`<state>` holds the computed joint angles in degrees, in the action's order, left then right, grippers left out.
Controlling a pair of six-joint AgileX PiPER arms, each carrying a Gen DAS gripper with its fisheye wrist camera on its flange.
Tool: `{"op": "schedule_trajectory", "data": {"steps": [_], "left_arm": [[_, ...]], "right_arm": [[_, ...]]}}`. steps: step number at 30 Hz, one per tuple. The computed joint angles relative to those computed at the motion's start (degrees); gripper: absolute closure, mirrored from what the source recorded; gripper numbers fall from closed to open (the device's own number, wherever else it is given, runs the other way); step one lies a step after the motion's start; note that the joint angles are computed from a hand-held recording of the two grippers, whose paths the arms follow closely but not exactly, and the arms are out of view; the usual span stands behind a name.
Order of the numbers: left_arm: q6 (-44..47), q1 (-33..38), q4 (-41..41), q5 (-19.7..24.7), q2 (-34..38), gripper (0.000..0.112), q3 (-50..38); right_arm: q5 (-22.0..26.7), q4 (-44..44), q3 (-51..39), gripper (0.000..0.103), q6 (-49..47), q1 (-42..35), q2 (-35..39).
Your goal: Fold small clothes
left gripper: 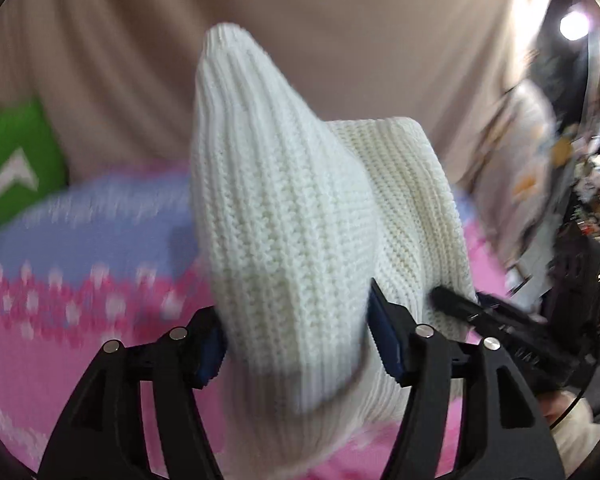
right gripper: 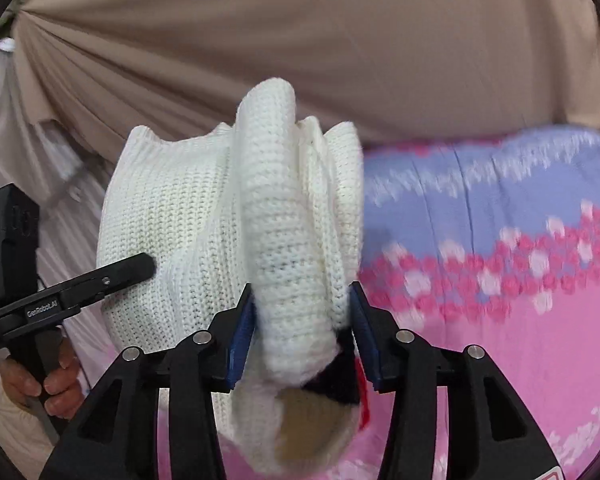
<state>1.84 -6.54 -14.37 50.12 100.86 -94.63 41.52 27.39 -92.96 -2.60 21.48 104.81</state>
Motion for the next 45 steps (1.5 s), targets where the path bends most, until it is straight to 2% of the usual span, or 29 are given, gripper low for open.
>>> {"op": "schedule_trajectory", "data": {"steps": [2,5,6,7,9,13,16,20,21,22,24,26,30,32,33,34,35,37,41,43,45], "left_arm": [[2.70,3.53,-3.54,-2.64,3.92,0.062,7.32],[8.39,9.07,-13.27,-4.34,4.34,0.062,14.68],[10.68,10.89,-16.66,-4.91,3.60,0.060,16.60],[10.98,11.60,-17.96,-5.04,3.37,0.058,17.00],[11.46,13.02,-20.22,-5.20,4.91,0.048,15.65],[11.09,13.20,-21.06,-4.02,10.23,0.041,10.92],[11.06,12.87,-21.27,-4.93,12.46,0.037,10.93],[9.83,12.48,-21.34,-6.73,16.20,0.032,9.46],[10.17,12.52,-22.23,-6.68,17.10,0.032,8.95],[10.65,12.56,-22.96,-6.69,17.62,0.033,8.63],[12.21,12.58,-24.35,-5.52,18.17,0.059,7.32],[12.85,12.49,-24.72,-4.29,16.75,0.071,6.34],[16.01,11.64,-26.87,-4.26,13.32,0.072,6.68],[13.78,9.97,-23.85,-4.19,15.68,0.071,5.42],[10.54,8.56,-19.81,-3.74,17.94,0.070,3.98],[8.39,7.56,-17.12,-4.37,19.09,0.066,3.83],[8.23,6.94,-16.73,-6.78,18.37,0.063,5.71],[5.18,5.89,-12.78,-7.13,16.06,0.063,6.43],[-3.69,2.79,-0.34,-8.53,8.79,0.066,8.98],[-7.83,1.20,5.44,-8.15,6.65,0.065,9.78],[-10.59,-0.70,9.58,-7.01,6.56,0.065,9.16]], "right_arm": [[0.57,-4.15,3.22,0.062,6.01,0.98,3.62],[-2.11,-2.68,9.08,0.061,6.39,1.96,1.66],[-2.21,-4.32,8.63,0.054,7.31,2.79,1.78],[-1.67,-5.97,6.80,0.048,8.33,3.48,2.75],[-0.72,-7.27,2.28,0.046,8.92,3.74,6.25],[2.92,-10.20,-9.88,0.036,12.19,4.07,15.65],[7.07,-11.34,-18.27,0.036,15.42,3.86,22.66],[10.08,-4.38,-24.60,0.037,14.44,2.16,29.48],[9.55,-3.32,-24.58,0.044,14.29,2.09,30.02],[9.02,-1.83,-24.36,0.058,13.12,1.99,30.15],[8.40,-2.74,-24.06,0.068,12.68,2.47,29.07],[6.23,-2.06,-21.55,0.072,10.69,2.70,25.90],[-0.39,-4.81,-12.20,0.073,9.33,3.35,16.93],[0.06,-7.35,-10.94,0.072,11.09,2.96,18.01],[3.38,-9.47,-13.30,0.071,13.08,2.65,21.39],[4.41,-10.85,-13.76,0.068,14.14,2.51,23.49],[3.14,-9.94,-12.57,0.067,13.36,2.15,23.32],[5.02,-12.90,-13.66,0.067,15.87,2.88,21.48],[0.97,-27.82,-6.33,0.083,23.66,7.67,10.70],[-0.52,-28.94,-2.31,0.097,23.26,9.27,6.73],[1.15,-28.17,-2.05,0.102,20.58,10.91,7.63]]}}
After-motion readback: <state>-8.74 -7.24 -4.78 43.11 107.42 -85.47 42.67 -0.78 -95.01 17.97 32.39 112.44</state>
